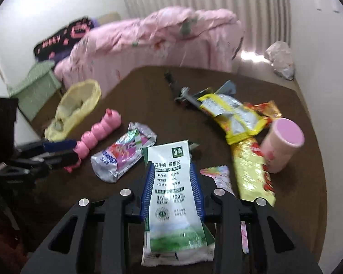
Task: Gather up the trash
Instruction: 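Close the left gripper on the milk carton while the right gripper releases it, then grasp the pink ice-cream wrapper with the right gripper while the left gripper holds the carton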
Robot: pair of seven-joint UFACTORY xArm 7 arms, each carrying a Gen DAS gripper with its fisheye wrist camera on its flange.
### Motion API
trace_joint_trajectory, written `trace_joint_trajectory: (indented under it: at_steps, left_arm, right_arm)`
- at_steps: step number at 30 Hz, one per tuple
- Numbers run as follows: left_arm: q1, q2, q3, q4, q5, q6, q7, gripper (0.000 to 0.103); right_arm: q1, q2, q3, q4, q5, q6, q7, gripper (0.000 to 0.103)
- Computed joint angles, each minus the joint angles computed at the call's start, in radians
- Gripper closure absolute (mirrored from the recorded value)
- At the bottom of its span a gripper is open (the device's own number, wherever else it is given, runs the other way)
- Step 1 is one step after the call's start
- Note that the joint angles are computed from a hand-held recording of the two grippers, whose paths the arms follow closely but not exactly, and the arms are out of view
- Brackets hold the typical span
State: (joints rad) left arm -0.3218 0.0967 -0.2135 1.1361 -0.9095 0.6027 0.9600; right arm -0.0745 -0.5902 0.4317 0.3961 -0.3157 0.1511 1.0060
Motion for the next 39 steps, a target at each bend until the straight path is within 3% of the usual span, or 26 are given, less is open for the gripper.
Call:
trace_joint_trajectory:
  at_steps: [2,4,7,11,16,21,25,27,34,39]
  left_arm:
    - [-0.004,0.014,-0.002,0.024,0.021,0.049,-0.040,0.045]
    - [-0.004,0.056,-0.009,0.088,0.037,0.164,-0.106,0.045]
    - [-0.036,0.158,-0.025,0.211,0.137,0.256,-0.253,0.044]
    - [-0.112,0.283,-0.041,0.348,0.304,0.178,-0.451,0.042]
    - [-0.198,0.379,-0.038,0.463,0.542,0.137,-0.582,0.037]
    - [-0.236,0.353,-0.051,0.413,0.688,0.043,-0.592,0.036]
    - [-0.218,0.299,-0.070,0.324,0.712,-0.033,-0.557,0.036]
    - [-0.205,0.285,-0.076,0.309,0.713,-0.031,-0.548,0.036]
    - [-0.157,0.260,-0.105,0.312,0.593,0.045,-0.542,0.036]
    - [-0.246,0.264,-0.056,0.288,0.758,-0.014,-0.622,0.035]
  right_arm:
    - [-0.034,-0.102,0.050,-0.038,-0.006,0.064,0.056,0.072]
    - [-0.049,-0.177,0.082,-0.044,-0.026,0.170,0.094,0.071]
    - [-0.014,-0.325,0.075,-0.096,-0.047,0.306,0.152,0.071]
    - [0.051,-0.483,0.043,-0.188,-0.045,0.389,0.225,0.068]
    - [0.105,-0.541,0.025,-0.256,-0.045,0.434,0.272,0.060]
    - [0.122,-0.538,0.012,-0.317,-0.053,0.342,0.332,0.046]
    - [0.119,-0.475,0.001,-0.315,-0.061,0.274,0.312,0.045]
    - [0.120,-0.463,0.009,-0.311,-0.059,0.268,0.310,0.045]
    - [0.135,-0.492,0.043,-0.282,-0.070,0.405,0.327,0.045]
    - [0.169,-0.538,0.039,-0.284,-0.073,0.508,0.367,0.045]
